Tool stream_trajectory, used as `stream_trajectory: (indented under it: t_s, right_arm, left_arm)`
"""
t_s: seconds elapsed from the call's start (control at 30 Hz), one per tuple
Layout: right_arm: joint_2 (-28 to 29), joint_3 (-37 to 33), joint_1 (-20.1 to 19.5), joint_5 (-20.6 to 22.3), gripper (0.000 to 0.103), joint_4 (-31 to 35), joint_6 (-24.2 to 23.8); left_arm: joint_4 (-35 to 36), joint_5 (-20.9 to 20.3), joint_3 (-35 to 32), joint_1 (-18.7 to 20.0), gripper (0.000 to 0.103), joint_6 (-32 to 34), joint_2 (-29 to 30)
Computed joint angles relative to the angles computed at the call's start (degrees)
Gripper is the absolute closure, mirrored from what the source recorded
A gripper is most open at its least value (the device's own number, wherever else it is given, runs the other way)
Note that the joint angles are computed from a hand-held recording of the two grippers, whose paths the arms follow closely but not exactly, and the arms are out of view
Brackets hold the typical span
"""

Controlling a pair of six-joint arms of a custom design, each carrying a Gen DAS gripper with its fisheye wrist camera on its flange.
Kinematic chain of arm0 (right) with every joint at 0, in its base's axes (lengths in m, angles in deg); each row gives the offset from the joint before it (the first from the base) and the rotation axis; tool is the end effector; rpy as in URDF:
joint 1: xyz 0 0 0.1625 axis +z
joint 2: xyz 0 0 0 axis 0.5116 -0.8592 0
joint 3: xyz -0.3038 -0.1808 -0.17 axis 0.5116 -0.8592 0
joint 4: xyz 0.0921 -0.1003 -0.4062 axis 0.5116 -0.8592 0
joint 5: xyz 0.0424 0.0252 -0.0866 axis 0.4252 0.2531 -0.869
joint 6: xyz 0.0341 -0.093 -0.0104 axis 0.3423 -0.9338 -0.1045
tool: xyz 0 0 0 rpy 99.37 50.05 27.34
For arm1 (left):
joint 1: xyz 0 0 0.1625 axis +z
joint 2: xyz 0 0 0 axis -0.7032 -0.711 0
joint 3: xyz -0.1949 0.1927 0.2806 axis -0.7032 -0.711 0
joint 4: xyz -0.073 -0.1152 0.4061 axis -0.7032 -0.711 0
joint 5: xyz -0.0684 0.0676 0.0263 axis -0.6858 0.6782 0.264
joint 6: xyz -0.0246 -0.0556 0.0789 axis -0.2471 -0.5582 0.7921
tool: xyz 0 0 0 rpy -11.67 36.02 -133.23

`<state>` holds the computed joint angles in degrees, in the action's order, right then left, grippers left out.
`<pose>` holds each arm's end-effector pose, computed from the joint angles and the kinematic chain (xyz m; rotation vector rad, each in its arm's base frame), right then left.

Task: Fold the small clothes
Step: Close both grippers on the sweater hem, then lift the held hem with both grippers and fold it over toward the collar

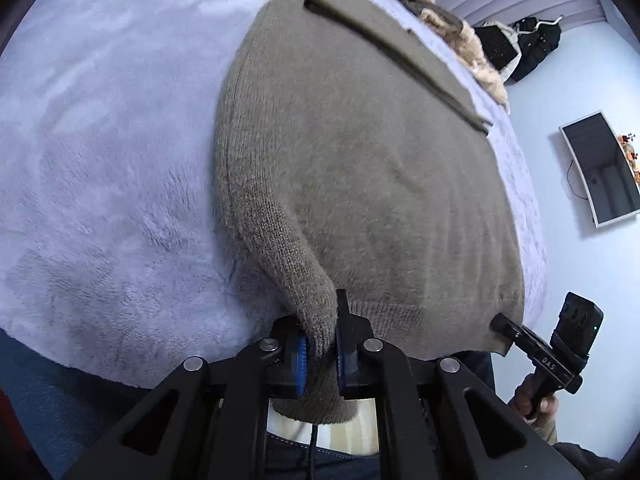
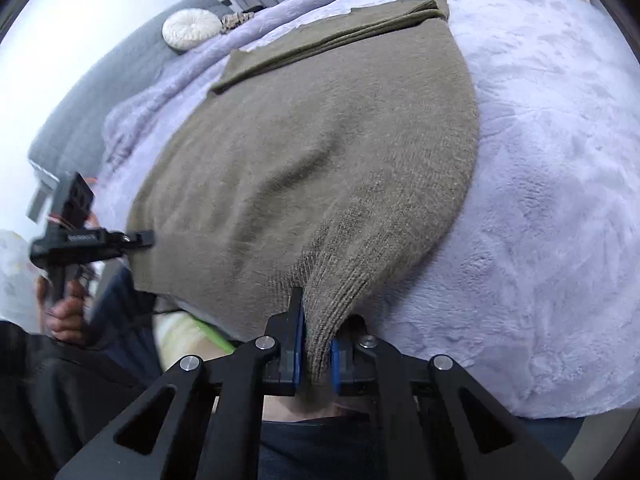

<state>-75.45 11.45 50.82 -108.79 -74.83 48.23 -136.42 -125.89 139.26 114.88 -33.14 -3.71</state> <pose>0.0133 -0.7428 0.1982 0.5466 -2.8415 0.4031 -0.0748 -0.6984 0.1282 -0.1515 2.8754 -0.5598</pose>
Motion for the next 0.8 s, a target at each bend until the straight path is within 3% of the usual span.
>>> stream_trajectory:
  t_s: [0.17, 0.43, 0.57, 0.8]
  right_arm:
    - [-2.3, 0.1, -0.8, 8.4, 0.092, -0.2, 1.4]
    - [-2.3, -2.4, 0.8, 14.1, 0.092, -2.3, 1.8]
    - [-0.6, -5.5, 1.9, 14.3, 0.092, -3.0, 2.6]
    - [3.7, -12.7, 2.9, 14.1, 0.092, -5.5, 8.7]
  left_arm:
    - [-3.8, 0.2, 2.1, -0.9, 0.091, 1.2, -2.5]
    - [-8.0, 3.8, -1.0, -3.1, 0.091, 5.9, -2.7]
    - [-7.9, 4.8, -5.7, -3.3, 0.091, 5.4, 0.1]
    - [-7.3, 7.3, -14.0, -3.6, 0.091, 4.7, 4.7]
